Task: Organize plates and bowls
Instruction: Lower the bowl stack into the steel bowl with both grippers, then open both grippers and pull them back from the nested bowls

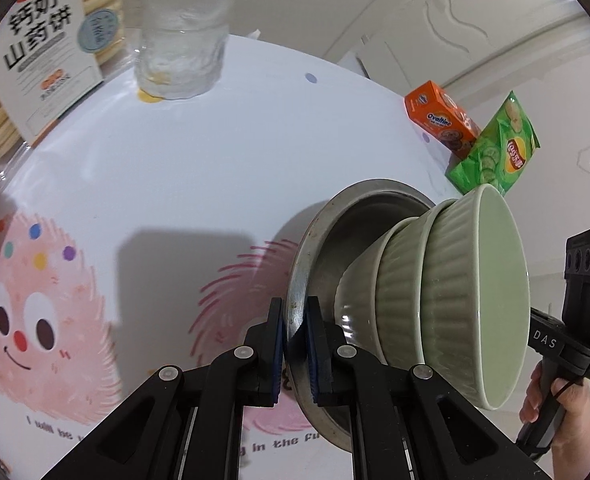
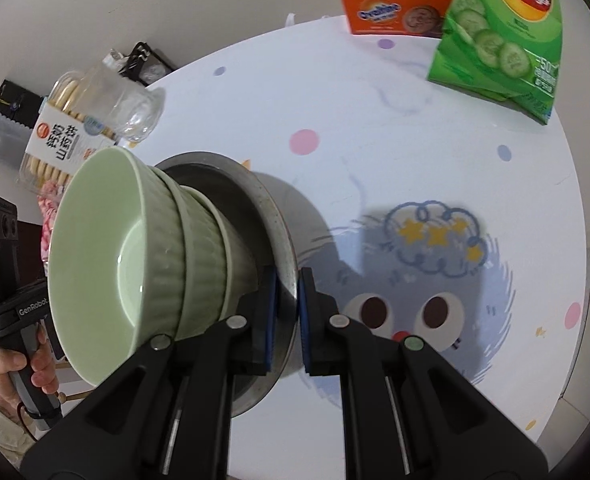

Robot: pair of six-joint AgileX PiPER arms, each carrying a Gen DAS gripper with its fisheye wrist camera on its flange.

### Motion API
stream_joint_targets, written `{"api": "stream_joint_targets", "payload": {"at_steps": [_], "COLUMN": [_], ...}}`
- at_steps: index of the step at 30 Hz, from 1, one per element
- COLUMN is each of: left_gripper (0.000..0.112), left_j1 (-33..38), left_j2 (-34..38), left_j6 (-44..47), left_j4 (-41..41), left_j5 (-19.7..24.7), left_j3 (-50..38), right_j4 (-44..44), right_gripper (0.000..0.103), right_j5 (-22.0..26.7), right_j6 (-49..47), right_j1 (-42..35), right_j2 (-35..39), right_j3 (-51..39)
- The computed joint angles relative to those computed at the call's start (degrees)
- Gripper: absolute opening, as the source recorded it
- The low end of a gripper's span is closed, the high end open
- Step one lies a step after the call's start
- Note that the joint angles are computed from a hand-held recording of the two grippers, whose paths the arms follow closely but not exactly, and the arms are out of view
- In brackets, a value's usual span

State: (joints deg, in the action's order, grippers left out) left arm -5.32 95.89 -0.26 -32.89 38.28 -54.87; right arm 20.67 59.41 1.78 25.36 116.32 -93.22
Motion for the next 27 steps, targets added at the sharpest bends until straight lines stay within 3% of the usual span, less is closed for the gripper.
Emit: {"api": "stream_joint_targets", "payload": {"at_steps": [17,22,27], "left_gripper": [0.013,0.014,0.014], "left_j1": [-1.08,-2.19,-9.13], "left_j2": [0.52,-4.01,-11.79], "left_j6": [-4.24,-9.93,-28.26], "left_j4": [1.5,7.39,24.03], "left_j5": [-1.4,-0.79,3.13], "left_j3": [0.91,2.4,4.05], "right_j4": [2.45,1.31,-5.62], "right_gripper": [0.012,0.012,0.012], "right_j5": [-1.46,-2.76,-3.04], "right_j6": [-0.93,0.49,4.64], "right_j1": [-1.21,-1.25,0.28], "right_j2": [-1.19,-4.19,-11.05], "right_j3": [5.01,7.33,11.19]}}
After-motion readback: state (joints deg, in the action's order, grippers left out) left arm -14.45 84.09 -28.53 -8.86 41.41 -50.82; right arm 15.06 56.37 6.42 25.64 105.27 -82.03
